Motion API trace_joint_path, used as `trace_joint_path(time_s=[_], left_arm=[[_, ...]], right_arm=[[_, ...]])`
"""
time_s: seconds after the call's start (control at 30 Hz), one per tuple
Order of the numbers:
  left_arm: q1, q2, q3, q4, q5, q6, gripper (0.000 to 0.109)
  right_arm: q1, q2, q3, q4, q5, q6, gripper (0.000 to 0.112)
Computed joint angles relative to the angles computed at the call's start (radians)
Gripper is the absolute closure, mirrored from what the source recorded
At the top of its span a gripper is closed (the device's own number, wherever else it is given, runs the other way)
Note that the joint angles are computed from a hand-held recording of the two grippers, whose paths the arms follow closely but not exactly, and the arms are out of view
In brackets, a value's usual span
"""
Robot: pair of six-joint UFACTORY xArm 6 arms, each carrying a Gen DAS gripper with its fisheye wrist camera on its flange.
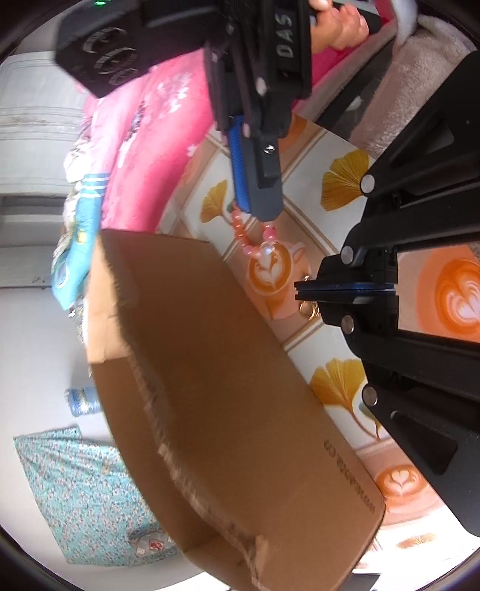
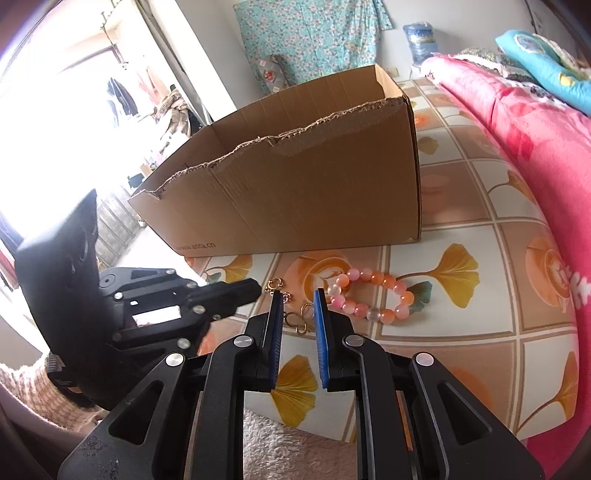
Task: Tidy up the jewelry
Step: 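Close the left gripper on a gold earring while the right gripper holds the pendant, then carry the pendant and earring over the box and open both grippers inside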
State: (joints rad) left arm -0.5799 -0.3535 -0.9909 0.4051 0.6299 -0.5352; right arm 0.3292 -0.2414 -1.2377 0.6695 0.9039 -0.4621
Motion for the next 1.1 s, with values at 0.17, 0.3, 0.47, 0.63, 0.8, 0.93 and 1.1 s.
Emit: trace_joint_path(time_s=[0.17,0.3,0.47,0.63,0.8,0.93,1.1], left_arm=[[0.004,-0.019,0.009,-0.041,-0.026,0.021,0.109],[0.006,0.008,-0.001,-0.125,-0.030,0.066,0.108],[0.018,0.042,-0.019,-0.190,0.016,0.065,0.107],[0.043,0.042,-0.004,-0.254,-0.020,0.054,0.094],[0.055,0.059,-0.015,-0.288,-0.037,0.059,0.091],[0.052,0.069,-0.026,-0.265,-0.033,0.051,0.091],[0.031,0.081,-0.046,-0.164,0.000,0.019,0.091]], right_arm=[[0.012,-0.011,0.006,-0.002,-0.013,0.000,0.098],[0.022,-0.017,0.015,-0.008,-0.025,0.006,0.098],[0.021,-0.017,0.020,-0.007,-0.032,0.009,0.098],[0.012,-0.006,0.015,0.002,-0.026,0.002,0.098],[0.009,0.007,0.006,0.011,-0.020,-0.008,0.098],[0.011,0.009,0.006,0.009,-0.022,-0.004,0.098],[0.012,0.015,0.003,0.009,-0.024,-0.003,0.098]])
